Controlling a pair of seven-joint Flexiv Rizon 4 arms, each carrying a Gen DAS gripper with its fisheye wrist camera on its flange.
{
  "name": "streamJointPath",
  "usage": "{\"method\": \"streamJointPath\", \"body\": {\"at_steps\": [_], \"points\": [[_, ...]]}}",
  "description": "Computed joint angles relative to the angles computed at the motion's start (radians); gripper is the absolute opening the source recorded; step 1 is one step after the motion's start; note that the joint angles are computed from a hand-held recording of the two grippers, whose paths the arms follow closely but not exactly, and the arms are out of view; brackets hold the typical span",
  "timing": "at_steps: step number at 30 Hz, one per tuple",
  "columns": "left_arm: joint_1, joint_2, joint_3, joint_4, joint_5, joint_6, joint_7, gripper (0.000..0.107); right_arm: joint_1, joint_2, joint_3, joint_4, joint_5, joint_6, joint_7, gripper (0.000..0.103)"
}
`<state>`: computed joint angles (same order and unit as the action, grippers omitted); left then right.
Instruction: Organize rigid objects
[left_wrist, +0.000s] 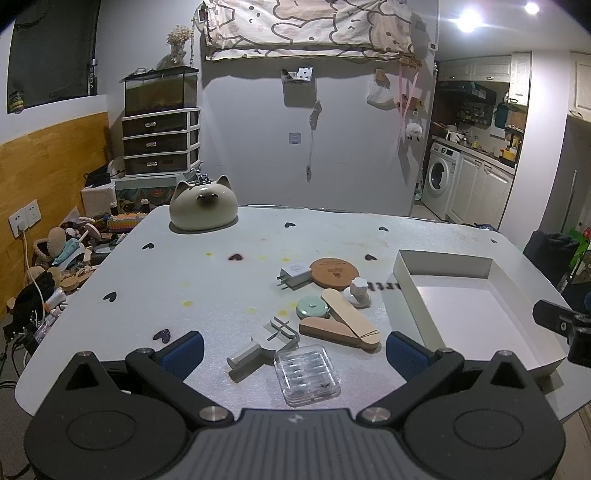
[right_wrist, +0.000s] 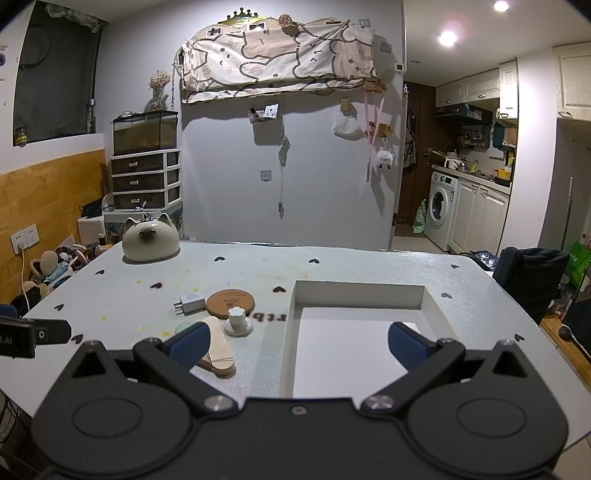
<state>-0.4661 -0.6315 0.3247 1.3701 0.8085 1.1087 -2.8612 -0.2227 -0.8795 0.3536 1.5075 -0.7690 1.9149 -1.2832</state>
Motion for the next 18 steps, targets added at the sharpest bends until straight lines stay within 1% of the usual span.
{"method": "streamJointPath", "body": {"at_steps": [4, 10, 18], "points": [[0.001, -0.006, -0.004, -0.012, -0.005, -0.005, 0.007, 0.103, -0.002, -0.001, -0.002, 0.001, 0.004, 0.002, -0.002, 0.103], [0.0, -0.007, -0.003, -0.013, -0.007, -0.007, 0.007, 0.103, -0.017, -0.006, 0.016, -0.006, -0.005, -0.008, -0.006, 0.103], [0.0, -0.007, -0.003, -0.013, -0.008, -0.005, 0.008, 0.103, -0.011, -0.005, 0.011, -0.004, 0.005, -0.006, -0.01, 0.103]]}}
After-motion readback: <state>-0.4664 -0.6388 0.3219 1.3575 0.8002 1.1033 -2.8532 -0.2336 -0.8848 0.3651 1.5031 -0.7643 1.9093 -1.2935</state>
